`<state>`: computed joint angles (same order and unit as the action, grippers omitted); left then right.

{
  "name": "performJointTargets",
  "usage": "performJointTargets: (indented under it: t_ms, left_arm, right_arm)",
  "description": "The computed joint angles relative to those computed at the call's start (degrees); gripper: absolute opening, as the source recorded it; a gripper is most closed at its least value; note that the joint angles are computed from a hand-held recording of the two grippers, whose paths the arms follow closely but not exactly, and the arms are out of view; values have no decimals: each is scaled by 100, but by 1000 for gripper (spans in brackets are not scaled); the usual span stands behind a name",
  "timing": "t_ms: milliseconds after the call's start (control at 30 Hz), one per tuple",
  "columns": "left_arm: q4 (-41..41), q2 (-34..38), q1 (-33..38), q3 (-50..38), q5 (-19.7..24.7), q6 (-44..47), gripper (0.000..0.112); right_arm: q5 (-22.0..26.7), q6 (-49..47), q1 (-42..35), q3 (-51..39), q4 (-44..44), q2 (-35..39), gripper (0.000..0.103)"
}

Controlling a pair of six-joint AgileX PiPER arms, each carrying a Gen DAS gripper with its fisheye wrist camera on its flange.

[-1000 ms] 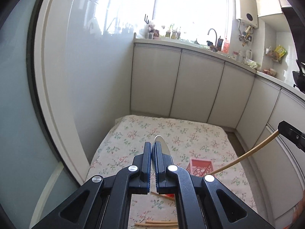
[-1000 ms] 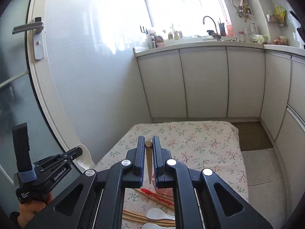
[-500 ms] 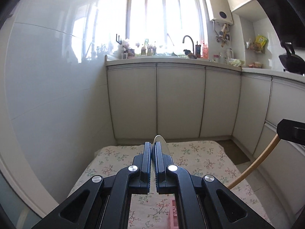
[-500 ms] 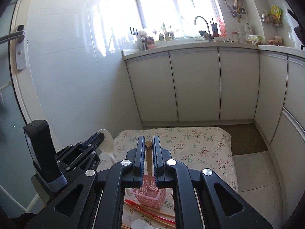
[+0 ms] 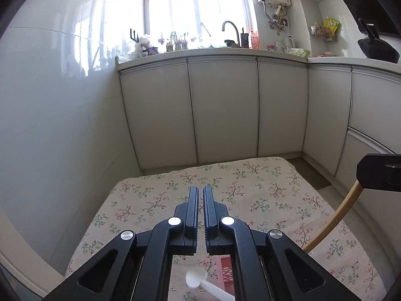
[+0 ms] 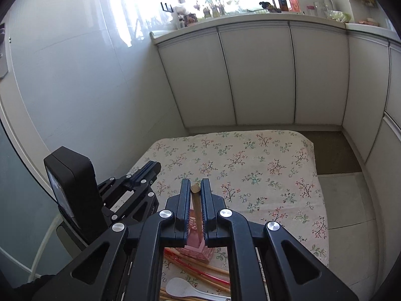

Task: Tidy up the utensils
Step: 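Insert the chopstick into the pink basket with the right tool while the left lowers the spoon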

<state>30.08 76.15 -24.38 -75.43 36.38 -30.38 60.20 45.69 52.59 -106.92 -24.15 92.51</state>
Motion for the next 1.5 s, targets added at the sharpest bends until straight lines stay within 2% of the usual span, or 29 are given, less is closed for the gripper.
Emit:
performJointTargets:
  t_ms: [67, 100, 133, 200, 300, 367, 433, 500, 633, 733, 800, 867, 900, 933, 1033, 1167, 1300, 1400, 1500]
  left_arm:
    - [-858, 70, 312, -224, 151, 641, 10]
    - [-1387, 108, 506, -353, 283, 1051, 20]
    - [-1942, 178, 734, -556, 546, 1494, 39]
    - [-2640, 364, 1105, -901, 1085, 2054, 62]
    - [-3095, 701, 1624, -1368, 2106, 2477, 63]
    - [-3086, 933, 1971, -1519, 2740, 2341, 63]
    - [-3380, 1139, 2378, -1456, 2933, 2499, 61]
    - [-3386, 1363, 2480, -1368, 3043, 2613, 60]
    - [-3482, 1844, 2444, -1212, 3033, 2856, 43]
    - [-4274, 1951, 2701, -1066, 2974, 3342, 40]
    - [-4470, 2014, 2711, -1160, 3102, 3483, 40]
    - [-4285, 2076, 2607, -1158, 3093, 3425, 32]
    - [-4219, 2112, 2568, -1151, 3092, 3395, 24]
    - [-4224, 2154, 2562, -1147, 3089, 3405, 16]
    - [-4328, 2142, 2542, -1022, 3030, 3532, 3]
    - [-4029, 1732, 2452, -861, 2713, 3367, 1]
    - [-4032, 1052, 2679, -1135, 2454, 3120, 1]
    - [-4207, 457, 2734, -1274, 2037, 3024, 1]
    - [-3978, -108, 2360, -1139, 1354, 2725, 1]
  right_arm:
    - [87, -5, 51, -55, -80, 18, 8]
    - [93, -16, 46, -47, -75, 12, 8]
    - [92, -26, 39, -38, -47, -2, 8]
    - [95, -28, 12, -12, -32, -23, 8]
    - [73, -16, -30, 27, 4, -60, 8]
    - [68, -3, -54, 66, 16, -91, 8]
    - [54, 3, -72, 86, 28, -102, 8]
    - [58, -6, -71, 68, 33, -89, 8]
    - [95, -12, -12, 7, 28, -56, 8]
    - [120, -45, 5, 1, 8, -59, 8]
    - [112, -52, -16, -2, 30, -60, 8]
    - [61, -34, -65, 37, 59, -73, 8]
    - [28, -9, -88, 72, 71, -89, 8]
    - [12, 8, -104, 100, 74, -103, 8]
    - [-2, 21, -151, 114, 127, -119, 8]
    - [-18, -11, -182, 163, 186, -172, 8]
    - [-39, 18, -194, 219, 180, -230, 8]
    - [-58, 40, -216, 253, 205, -272, 8]
    - [-67, 42, -238, 271, 245, -312, 8]
